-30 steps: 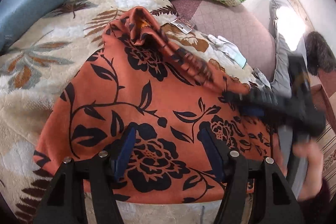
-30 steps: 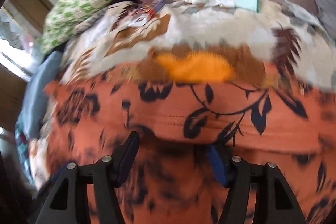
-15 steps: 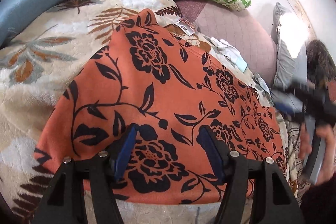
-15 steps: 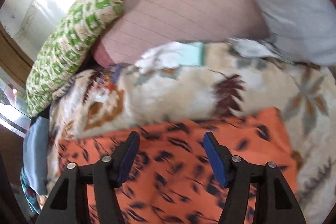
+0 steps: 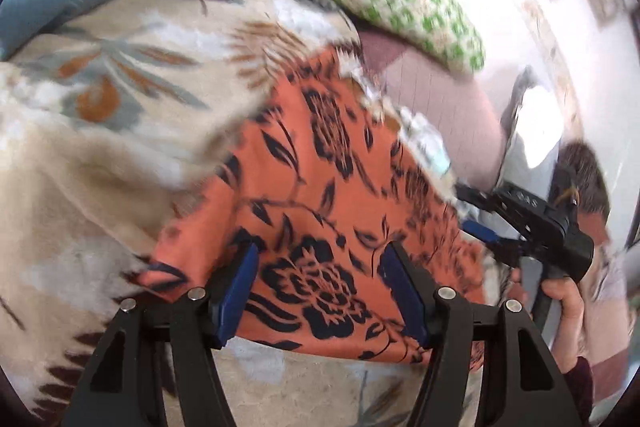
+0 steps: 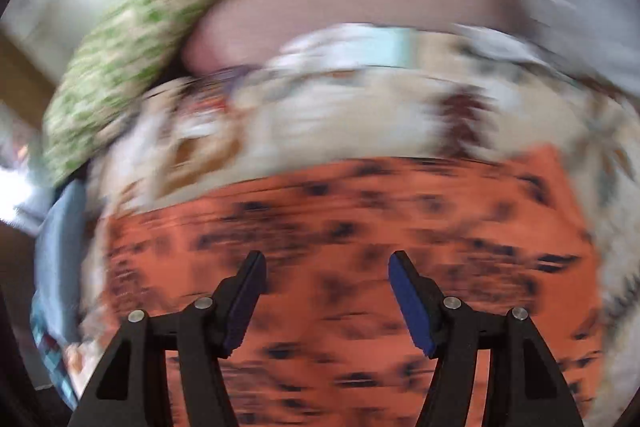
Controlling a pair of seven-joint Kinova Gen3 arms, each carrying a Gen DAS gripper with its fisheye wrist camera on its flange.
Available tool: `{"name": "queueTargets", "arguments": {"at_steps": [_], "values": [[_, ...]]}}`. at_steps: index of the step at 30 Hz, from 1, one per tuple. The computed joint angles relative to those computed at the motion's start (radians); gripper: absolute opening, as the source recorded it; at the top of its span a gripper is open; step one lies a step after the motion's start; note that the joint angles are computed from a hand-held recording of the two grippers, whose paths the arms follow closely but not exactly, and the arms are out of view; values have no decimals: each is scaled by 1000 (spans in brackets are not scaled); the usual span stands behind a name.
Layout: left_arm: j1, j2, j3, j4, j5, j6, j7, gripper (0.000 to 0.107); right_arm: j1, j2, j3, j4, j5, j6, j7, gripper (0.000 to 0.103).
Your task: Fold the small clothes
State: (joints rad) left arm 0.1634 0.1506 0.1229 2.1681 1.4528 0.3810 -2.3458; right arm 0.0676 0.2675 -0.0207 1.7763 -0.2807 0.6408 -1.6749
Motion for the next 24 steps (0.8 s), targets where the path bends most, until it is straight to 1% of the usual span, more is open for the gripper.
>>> {"name": "queueTargets", "arguments": {"at_steps": [1, 2, 3, 5, 6, 7, 8, 9, 10, 11, 12, 13, 14, 16, 17, 18, 20, 21, 22, 23, 24], "values": [[-2, -12, -5, 9, 13, -14, -13, 66, -22, 14, -31, -28, -18, 5, 23, 67], [3, -19, -13, 14, 10, -29, -14, 66, -62, 34, -44, -60, -19, 15, 31, 67], [25, -22, -40, 15, -9, -41, -3, 66, -102, 62, -58, -105, -5, 35, 22, 67], [89, -10, -126, 5, -86, -16, 57, 66, -142, 130, -97, -188, -3, 71, 20, 67], [104, -5, -153, -4, -126, 6, 88, 66, -163, 165, -105, -231, 1, 88, 6, 67], [108, -2, -162, -12, -167, 12, 109, 66, -178, 207, -118, -277, 15, 106, -18, 67], [103, 0, -152, -19, -208, 10, 128, 66, -200, 250, -114, -324, 22, 137, -42, 67], [78, 1, -125, -27, -248, 12, 156, 66, -237, 294, -91, -370, 38, 166, -83, 68], [36, 2, -79, -31, -280, 11, 185, 66, -284, 340, -53, -416, 71, 193, -123, 68], [-10, 5, -34, -34, -296, 15, 199, 66, -330, 376, -13, -460, 111, 223, -164, 69], [-56, 6, 8, -31, -296, 18, 196, 66, -371, 394, 20, -491, 152, 235, -189, 74], [-84, 9, 34, -28, -281, 19, 181, 66, -394, 399, 34, -506, 181, 234, -214, 75], [-97, 7, 42, -21, -267, 22, 166, 66, -399, 400, 34, -510, 195, 227, -240, 75], [-97, 9, 36, -20, -252, 30, 157, 66, -353, 373, -6, -472, 175, 163, -271, 75], [-99, 9, 35, -17, -237, 33, 147, 66, -315, 346, -39, -438, 155, 123, -262, 74], [-104, 9, 34, -13, -213, 40, 130, 66, -289, 312, -54, -397, 128, 82, -238, 73], [-104, 5, 27, -7, -178, 39, 107, 66, -258, 243, -68, -304, 122, 11, -222, 73], [-98, 1, 14, -2, -158, 45, 89, 66, -248, 204, -69, -258, 125, -4, -213, 73], [-110, -6, 19, 7, -120, 47, 57, 66, -240, 164, -67, -214, 132, -9, -206, 73], [-111, -17, 19, 15, -99, 38, 41, 66, -233, 136, -65, -185, 137, -6, -198, 73], [-94, -28, 6, 20, -94, 13, 39, 66, -218, 106, -64, -149, 137, -3, -179, 72]]}}
